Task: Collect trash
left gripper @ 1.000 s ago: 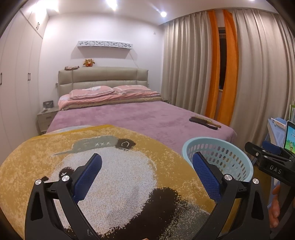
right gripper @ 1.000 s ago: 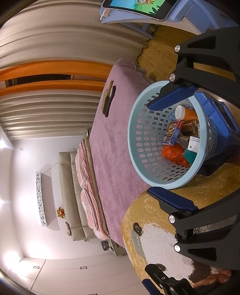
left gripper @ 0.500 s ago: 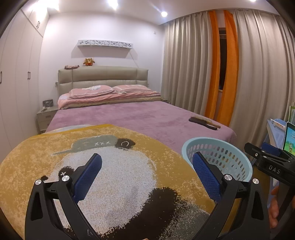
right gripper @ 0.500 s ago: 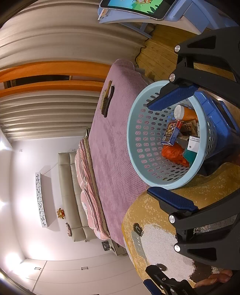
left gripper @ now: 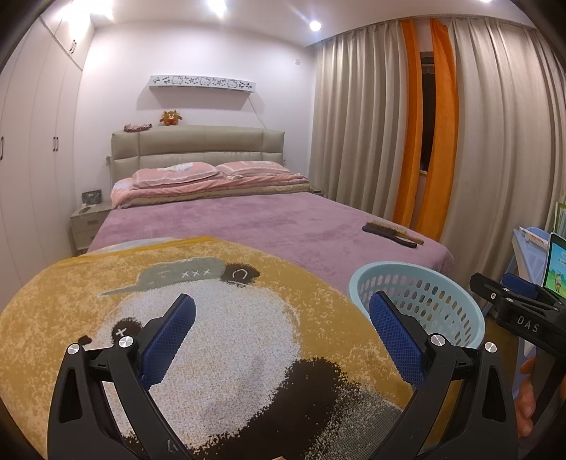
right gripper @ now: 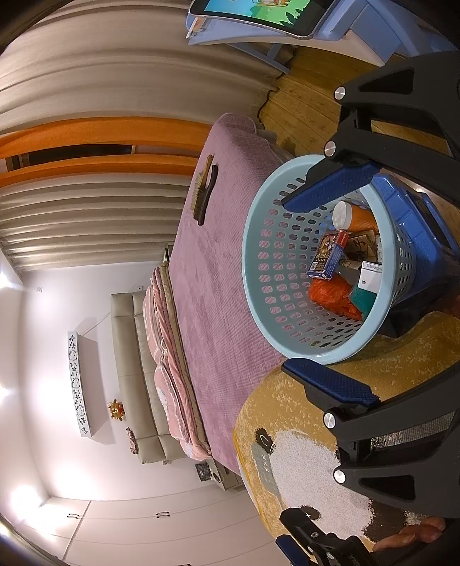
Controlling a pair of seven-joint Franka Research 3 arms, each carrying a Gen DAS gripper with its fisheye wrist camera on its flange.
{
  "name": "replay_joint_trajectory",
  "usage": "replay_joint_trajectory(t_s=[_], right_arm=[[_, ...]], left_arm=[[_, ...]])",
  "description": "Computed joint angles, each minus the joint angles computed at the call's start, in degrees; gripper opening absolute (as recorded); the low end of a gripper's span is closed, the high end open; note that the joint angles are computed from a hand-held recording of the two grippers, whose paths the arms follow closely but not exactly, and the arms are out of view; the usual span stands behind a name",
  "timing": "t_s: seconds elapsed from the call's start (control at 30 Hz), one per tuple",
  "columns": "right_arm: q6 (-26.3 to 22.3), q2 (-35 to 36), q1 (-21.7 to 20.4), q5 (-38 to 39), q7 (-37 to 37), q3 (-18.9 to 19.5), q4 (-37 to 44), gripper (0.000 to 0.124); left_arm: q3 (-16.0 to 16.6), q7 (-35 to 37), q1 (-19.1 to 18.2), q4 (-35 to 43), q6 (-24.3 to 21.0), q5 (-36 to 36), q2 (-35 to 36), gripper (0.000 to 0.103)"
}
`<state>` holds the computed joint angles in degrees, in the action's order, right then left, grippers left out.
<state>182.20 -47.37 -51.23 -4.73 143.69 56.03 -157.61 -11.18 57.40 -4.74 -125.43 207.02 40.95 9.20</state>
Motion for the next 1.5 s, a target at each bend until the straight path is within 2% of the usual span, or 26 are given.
replay_joint_trajectory(t_s=[0.23,1.17,1.5], right_arm=[[-2.2,-0.21,-0.79,-0.91,1.09,1.08,1.06,0.08],[-2.33,1.13,-0.64,-3.55,2.47,0.93,1.91,0.08],[-3.17,1.31,0.4,-4.48,2.74,0.24,2.35,0.08]], left_arm=[[-0.1,-0.23,0.07,-0.03,0.06,0.32,0.08,0.096],[-0.24,-2.05,0.79,0.31,0.8,2.32,0.34,0.096],[0.44,-0.25,-0.06,-0.67,1.57,-0.23,-0.24,0.096]])
